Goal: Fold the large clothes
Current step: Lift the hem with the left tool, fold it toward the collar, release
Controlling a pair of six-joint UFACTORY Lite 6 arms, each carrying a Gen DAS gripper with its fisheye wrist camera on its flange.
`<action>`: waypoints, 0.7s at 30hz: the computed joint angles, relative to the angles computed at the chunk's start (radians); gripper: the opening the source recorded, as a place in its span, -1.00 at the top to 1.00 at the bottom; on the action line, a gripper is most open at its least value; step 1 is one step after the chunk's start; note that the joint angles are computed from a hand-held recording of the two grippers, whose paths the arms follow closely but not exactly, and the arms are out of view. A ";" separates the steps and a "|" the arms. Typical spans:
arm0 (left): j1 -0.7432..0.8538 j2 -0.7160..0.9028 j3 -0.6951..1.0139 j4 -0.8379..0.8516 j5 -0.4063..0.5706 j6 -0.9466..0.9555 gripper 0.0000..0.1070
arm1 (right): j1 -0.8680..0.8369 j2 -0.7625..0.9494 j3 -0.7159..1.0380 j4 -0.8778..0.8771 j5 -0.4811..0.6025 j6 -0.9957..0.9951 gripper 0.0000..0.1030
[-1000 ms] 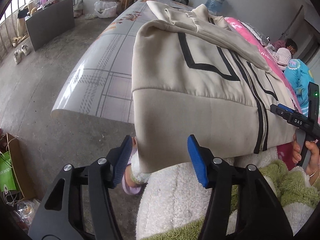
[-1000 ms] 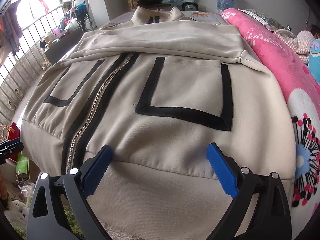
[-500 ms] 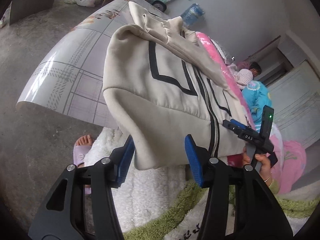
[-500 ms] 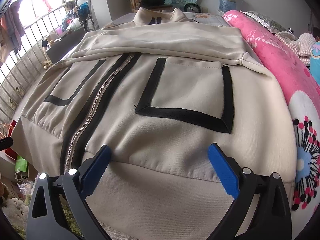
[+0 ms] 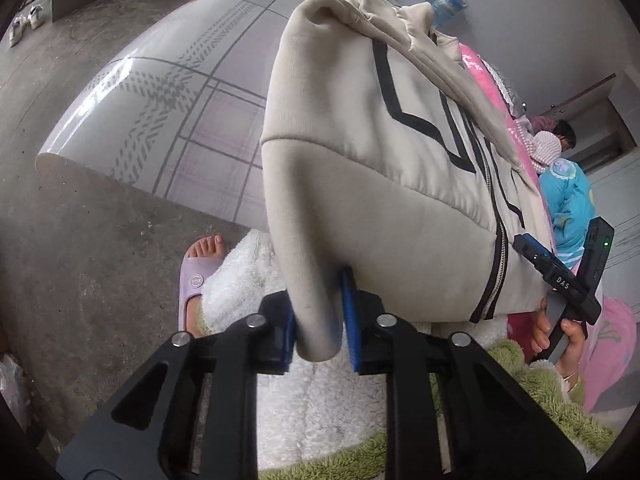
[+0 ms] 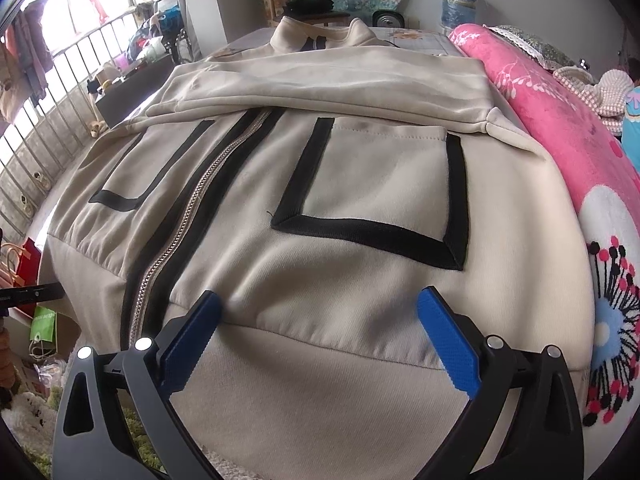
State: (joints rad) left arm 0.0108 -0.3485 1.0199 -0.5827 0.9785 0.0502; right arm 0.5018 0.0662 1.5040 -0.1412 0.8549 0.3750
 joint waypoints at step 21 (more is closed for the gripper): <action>-0.172 0.080 0.307 0.186 -0.049 -0.067 0.90 | -0.229 -0.456 -0.215 0.057 0.296 -0.032 -0.33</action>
State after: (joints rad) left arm -0.1609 -0.2687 1.3265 -0.3972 0.9295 -0.0168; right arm 0.2724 -0.3895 1.2887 -0.0841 1.1512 0.3428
